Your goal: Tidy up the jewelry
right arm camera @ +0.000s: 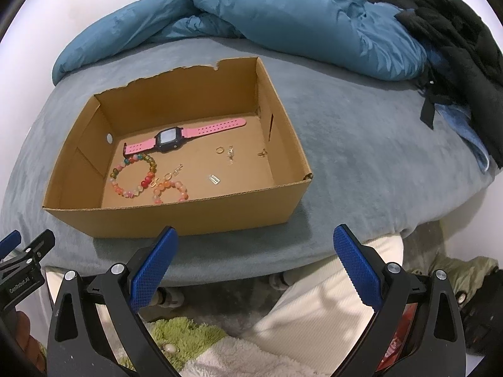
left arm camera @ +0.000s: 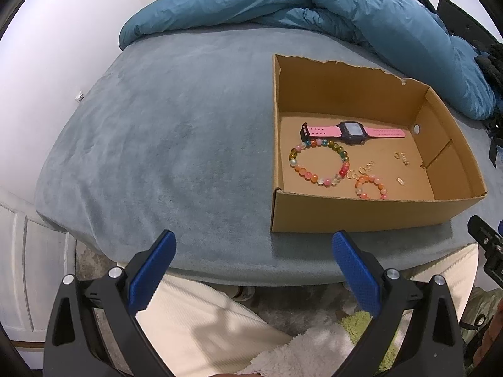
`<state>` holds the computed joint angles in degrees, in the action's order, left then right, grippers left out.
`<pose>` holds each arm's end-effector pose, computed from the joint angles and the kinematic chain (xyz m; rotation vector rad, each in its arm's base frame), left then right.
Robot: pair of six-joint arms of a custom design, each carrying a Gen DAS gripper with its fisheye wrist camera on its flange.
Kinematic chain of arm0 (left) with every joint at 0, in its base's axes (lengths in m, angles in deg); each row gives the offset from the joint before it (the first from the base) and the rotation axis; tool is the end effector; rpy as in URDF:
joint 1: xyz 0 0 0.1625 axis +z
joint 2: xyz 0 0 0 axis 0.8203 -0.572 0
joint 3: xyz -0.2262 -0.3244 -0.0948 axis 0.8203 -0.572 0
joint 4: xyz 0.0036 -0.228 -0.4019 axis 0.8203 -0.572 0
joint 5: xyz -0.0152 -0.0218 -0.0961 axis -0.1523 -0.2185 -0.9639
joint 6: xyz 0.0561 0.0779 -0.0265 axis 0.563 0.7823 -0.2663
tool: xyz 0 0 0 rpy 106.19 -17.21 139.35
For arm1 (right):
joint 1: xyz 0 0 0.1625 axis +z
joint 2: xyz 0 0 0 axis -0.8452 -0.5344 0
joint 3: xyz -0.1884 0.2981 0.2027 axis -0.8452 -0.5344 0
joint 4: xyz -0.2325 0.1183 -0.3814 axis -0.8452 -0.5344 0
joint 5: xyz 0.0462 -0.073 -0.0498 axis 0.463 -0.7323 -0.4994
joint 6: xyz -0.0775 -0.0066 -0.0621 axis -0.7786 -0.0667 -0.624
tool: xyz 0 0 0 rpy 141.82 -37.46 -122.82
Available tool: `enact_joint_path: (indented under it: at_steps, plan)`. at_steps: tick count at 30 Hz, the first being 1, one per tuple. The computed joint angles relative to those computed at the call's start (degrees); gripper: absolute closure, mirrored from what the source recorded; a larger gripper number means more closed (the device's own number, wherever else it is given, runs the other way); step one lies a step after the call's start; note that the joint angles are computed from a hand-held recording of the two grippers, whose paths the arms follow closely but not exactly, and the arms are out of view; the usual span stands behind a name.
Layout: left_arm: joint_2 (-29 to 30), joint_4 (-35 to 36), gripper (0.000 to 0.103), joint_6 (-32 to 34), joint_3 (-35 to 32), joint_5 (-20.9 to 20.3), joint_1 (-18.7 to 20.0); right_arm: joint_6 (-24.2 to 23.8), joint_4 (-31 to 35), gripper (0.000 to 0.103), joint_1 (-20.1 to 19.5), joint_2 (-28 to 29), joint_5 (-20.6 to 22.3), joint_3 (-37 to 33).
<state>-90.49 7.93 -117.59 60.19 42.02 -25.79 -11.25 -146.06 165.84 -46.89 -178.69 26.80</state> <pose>-0.3003 -0.3993 0.1816 -0.3108 2.0726 -0.6218 0.2340 -0.5028 0.2346 0.4617 -2.3478 0.4001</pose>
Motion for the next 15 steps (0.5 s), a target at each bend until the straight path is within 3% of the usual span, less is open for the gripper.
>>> enact_joint_path:
  at_steps: [15]
  plan:
    - [0.18,-4.48,0.006,3.34,0.66,1.18,-0.64,-0.81,-0.05,0.008,0.25,-0.93,-0.85,0.16]
